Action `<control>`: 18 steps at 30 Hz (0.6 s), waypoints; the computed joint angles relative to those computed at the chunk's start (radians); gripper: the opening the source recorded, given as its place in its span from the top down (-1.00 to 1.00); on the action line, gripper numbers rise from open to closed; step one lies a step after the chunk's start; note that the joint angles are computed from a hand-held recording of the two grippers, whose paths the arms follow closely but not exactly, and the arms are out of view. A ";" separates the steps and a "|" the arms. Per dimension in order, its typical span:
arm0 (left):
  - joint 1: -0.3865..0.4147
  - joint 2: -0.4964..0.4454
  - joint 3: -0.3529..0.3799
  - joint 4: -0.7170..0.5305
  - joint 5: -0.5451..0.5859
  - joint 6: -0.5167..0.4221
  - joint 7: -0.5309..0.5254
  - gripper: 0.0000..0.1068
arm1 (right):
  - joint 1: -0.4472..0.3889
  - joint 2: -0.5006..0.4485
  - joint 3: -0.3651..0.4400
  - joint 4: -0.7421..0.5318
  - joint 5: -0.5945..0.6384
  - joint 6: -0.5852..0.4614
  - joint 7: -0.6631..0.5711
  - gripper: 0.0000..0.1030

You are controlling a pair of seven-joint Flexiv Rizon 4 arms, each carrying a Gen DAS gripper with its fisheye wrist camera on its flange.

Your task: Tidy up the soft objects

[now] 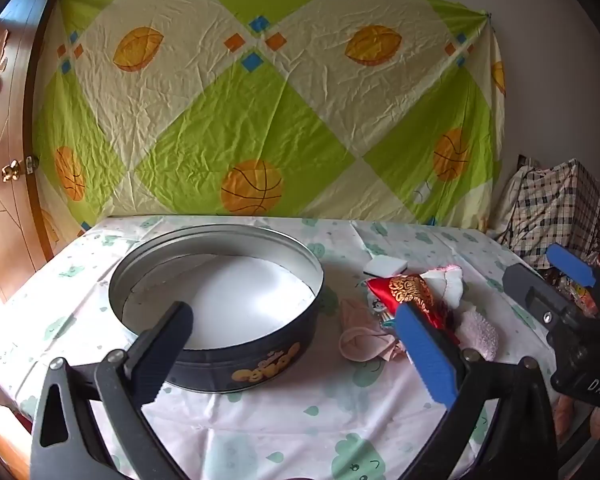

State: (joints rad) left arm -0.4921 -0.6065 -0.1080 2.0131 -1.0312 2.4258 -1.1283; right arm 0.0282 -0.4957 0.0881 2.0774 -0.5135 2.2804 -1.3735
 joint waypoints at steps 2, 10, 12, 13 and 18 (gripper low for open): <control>-0.003 -0.003 0.002 -0.003 -0.004 0.006 0.006 -0.92 | -0.002 0.004 0.002 0.003 -0.004 -0.007 0.006 -0.99; -0.001 -0.028 0.005 -0.012 0.020 0.008 -0.013 -0.92 | 0.000 0.008 0.002 0.010 0.000 -0.004 0.002 -0.99; 0.000 -0.019 0.004 -0.008 0.017 0.002 -0.009 -0.92 | -0.005 0.010 0.004 0.010 -0.007 -0.007 0.007 -0.99; -0.001 -0.021 0.004 -0.008 0.017 0.008 -0.012 -0.92 | -0.012 0.009 0.006 0.009 -0.015 -0.008 0.014 -0.99; 0.001 -0.015 0.003 -0.005 0.015 0.003 -0.005 -0.92 | -0.008 0.007 0.003 0.010 -0.007 -0.009 0.009 -0.99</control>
